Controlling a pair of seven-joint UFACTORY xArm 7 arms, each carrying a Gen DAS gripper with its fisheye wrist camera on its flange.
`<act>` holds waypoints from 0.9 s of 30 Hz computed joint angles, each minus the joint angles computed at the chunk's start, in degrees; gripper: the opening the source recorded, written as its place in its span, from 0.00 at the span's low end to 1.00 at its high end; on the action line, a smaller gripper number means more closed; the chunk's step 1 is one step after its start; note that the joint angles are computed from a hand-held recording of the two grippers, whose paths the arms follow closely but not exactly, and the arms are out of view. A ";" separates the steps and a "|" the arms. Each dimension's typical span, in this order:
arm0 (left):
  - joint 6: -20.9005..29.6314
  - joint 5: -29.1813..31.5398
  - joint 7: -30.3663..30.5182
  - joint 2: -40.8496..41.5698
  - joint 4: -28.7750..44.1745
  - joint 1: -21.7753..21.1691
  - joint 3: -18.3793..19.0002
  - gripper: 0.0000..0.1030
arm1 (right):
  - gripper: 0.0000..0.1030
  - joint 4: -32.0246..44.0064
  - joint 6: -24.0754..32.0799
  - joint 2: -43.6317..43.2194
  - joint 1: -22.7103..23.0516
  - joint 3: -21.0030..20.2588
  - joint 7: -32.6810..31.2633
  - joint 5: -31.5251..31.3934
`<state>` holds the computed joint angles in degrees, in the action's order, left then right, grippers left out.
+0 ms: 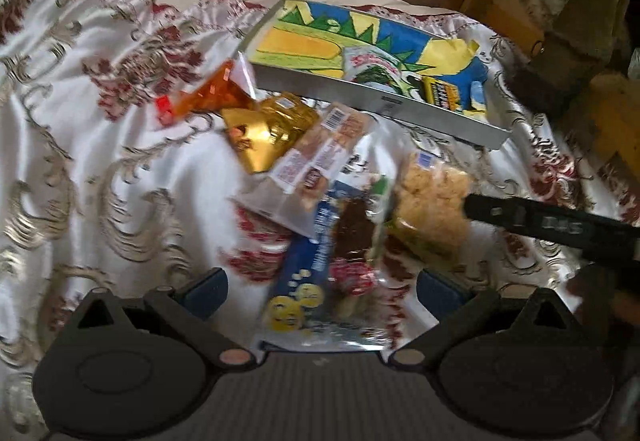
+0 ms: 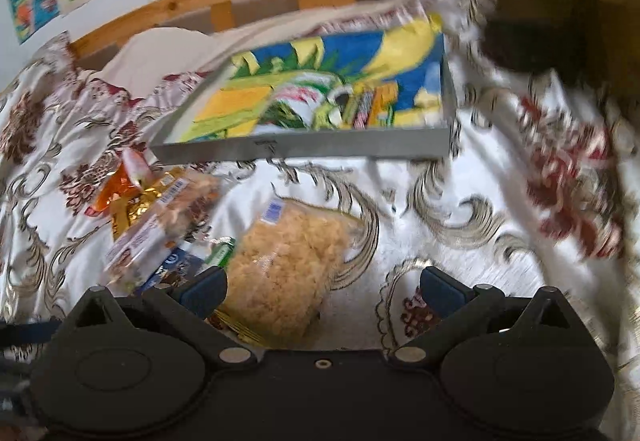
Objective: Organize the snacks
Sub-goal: 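Move right tool to clear puffed-rice bag while left tool approaches brown snack pack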
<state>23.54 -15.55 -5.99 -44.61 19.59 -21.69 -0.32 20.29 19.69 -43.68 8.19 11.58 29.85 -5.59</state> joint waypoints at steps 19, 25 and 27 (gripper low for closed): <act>-6.12 -3.20 8.58 9.38 2.46 -4.02 2.23 0.74 | 0.96 3.55 -8.97 13.49 -1.81 2.88 -0.14 -4.02; -6.12 -0.39 8.34 11.15 2.97 -1.33 -0.39 0.63 | 0.97 4.63 -8.70 15.57 -2.08 3.35 -0.35 -5.03; -5.92 0.23 8.08 10.61 2.78 -1.14 -0.75 0.61 | 0.95 5.23 -6.86 15.59 -1.67 3.26 -0.59 -5.33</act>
